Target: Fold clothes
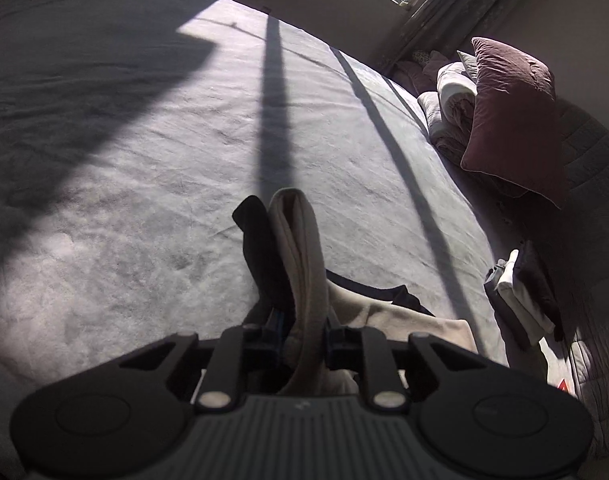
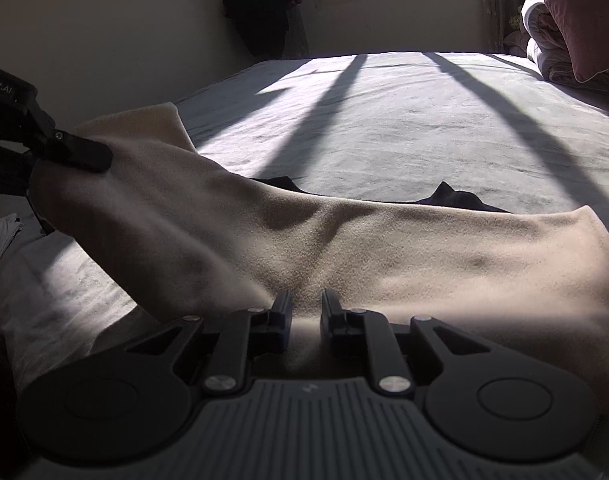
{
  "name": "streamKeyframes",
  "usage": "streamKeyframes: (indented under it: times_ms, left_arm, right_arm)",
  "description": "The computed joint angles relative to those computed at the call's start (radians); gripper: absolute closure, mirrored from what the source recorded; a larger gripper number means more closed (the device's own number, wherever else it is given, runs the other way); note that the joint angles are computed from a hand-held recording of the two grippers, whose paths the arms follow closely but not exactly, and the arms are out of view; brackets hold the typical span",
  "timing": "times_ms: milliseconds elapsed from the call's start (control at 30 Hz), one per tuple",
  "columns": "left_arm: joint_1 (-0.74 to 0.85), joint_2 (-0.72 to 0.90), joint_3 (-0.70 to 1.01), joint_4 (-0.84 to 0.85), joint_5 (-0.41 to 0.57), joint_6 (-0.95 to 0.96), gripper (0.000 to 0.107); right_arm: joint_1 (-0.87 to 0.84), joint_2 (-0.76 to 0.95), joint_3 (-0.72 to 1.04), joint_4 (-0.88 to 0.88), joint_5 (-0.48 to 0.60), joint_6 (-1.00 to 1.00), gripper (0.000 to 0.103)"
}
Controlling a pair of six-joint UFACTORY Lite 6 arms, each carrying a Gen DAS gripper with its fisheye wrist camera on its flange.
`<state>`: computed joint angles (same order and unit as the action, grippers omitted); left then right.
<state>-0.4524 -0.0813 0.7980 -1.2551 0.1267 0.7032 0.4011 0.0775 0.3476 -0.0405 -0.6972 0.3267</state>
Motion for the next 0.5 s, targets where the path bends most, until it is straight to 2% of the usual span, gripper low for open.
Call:
streamKeyframes:
  times_ms: [67, 133, 200, 333, 433, 500]
  left_arm:
    - [-0.057, 0.014, 0.043, 0.133, -0.016, -0.129, 0.089]
    - [-0.1, 0.045, 0.088, 0.217, -0.021, -0.212, 0.089]
    - [-0.136, 0.093, 0.138, 0.258, -0.025, -0.254, 0.089]
    - [-0.208, 0.188, 0.233, 0.394, -0.034, -0.399, 0.088]
    - [-0.24, 0.258, 0.298, 0.377, -0.028, -0.384, 0.088]
    - [-0.258, 0.313, 0.346, 0.374, -0.019, -0.383, 0.086]
  right_arm:
    - [-0.083, -0.048, -0.022, -0.152, 0.002, 0.172, 0.077]
    - [-0.188, -0.104, -0.047, -0.325, -0.015, 0.357, 0.076]
    - [-0.317, -0.153, -0.069, -0.519, -0.06, 0.559, 0.07]
    - [-0.603, -0.182, -0.081, -0.87, -0.232, 0.918, 0.058]
    - [-0.755, -0.113, -0.044, -1.01, -0.375, 1.068, 0.052]
    - [-0.824, -0.051, -0.006, -1.078, -0.452, 1.146, 0.041]
